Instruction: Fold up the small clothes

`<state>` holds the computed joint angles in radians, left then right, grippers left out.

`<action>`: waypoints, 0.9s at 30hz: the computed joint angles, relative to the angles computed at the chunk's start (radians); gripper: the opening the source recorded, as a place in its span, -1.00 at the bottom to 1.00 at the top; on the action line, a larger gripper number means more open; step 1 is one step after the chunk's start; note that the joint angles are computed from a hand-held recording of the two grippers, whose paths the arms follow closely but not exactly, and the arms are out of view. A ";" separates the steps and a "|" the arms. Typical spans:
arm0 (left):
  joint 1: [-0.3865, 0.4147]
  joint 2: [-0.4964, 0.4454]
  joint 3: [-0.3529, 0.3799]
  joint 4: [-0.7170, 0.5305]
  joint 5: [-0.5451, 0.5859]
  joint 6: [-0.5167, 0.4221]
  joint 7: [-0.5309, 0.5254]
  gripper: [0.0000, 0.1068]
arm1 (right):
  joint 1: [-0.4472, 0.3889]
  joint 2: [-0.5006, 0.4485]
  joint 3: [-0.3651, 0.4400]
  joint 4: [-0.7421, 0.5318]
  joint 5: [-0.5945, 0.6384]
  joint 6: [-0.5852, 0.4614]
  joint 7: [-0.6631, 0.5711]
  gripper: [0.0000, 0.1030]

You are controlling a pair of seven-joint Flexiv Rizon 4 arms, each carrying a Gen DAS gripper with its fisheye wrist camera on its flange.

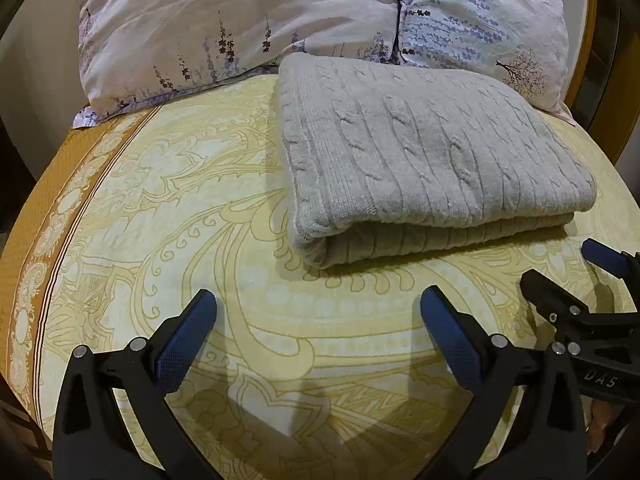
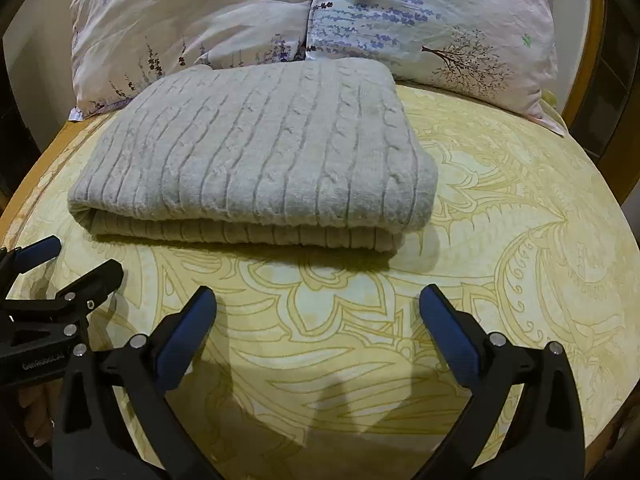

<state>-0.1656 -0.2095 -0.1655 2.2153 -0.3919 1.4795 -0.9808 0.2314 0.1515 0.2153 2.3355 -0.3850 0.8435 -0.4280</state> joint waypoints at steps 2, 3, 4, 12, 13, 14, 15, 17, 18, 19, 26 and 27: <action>0.002 0.000 -0.003 0.000 -0.004 0.000 0.004 0.90 | 0.000 0.001 0.001 0.001 -0.003 -0.001 0.006 0.96; 0.002 0.000 -0.003 0.000 -0.004 0.000 0.004 0.90 | 0.000 0.002 0.003 0.001 -0.005 -0.003 0.010 0.96; 0.004 -0.001 -0.006 -0.001 -0.006 0.001 0.006 0.90 | -0.001 0.002 0.001 0.002 -0.005 -0.002 0.008 0.96; 0.005 -0.003 -0.006 -0.003 -0.008 0.001 0.009 0.90 | -0.002 0.005 0.001 0.006 -0.005 -0.001 0.008 0.96; 0.005 -0.003 -0.007 -0.003 -0.009 0.001 0.010 0.90 | -0.002 0.005 0.001 0.006 -0.005 0.000 0.006 0.96; 0.003 -0.003 -0.005 -0.003 -0.007 0.000 0.007 0.90 | -0.002 0.005 0.001 0.007 -0.005 0.000 0.006 0.96; 0.002 -0.003 -0.004 -0.002 -0.006 0.001 0.004 0.90 | -0.002 0.006 0.001 0.007 -0.005 0.001 0.006 0.96; 0.002 -0.003 -0.003 -0.004 -0.004 -0.001 0.004 0.90 | -0.003 0.006 0.001 0.007 -0.005 0.001 0.005 0.96; 0.000 -0.003 0.000 -0.005 -0.001 -0.002 -0.001 0.90 | -0.003 0.006 0.001 0.007 -0.005 0.001 0.005 0.97; 0.000 -0.003 0.000 -0.004 -0.001 -0.002 -0.001 0.90 | -0.003 0.006 0.001 0.007 -0.005 0.001 0.005 0.97; -0.002 -0.004 0.006 -0.008 0.011 -0.008 -0.014 0.90 | -0.003 0.006 0.001 0.007 -0.005 0.001 0.006 0.97; -0.002 -0.004 0.006 -0.009 0.012 -0.008 -0.015 0.90 | -0.003 0.006 0.001 0.007 -0.005 0.001 0.007 0.97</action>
<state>-0.1677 -0.2132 -0.1593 2.2067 -0.3800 1.4712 -0.9957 0.2287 0.1572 0.2167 2.3428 -0.3902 0.8441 -0.4213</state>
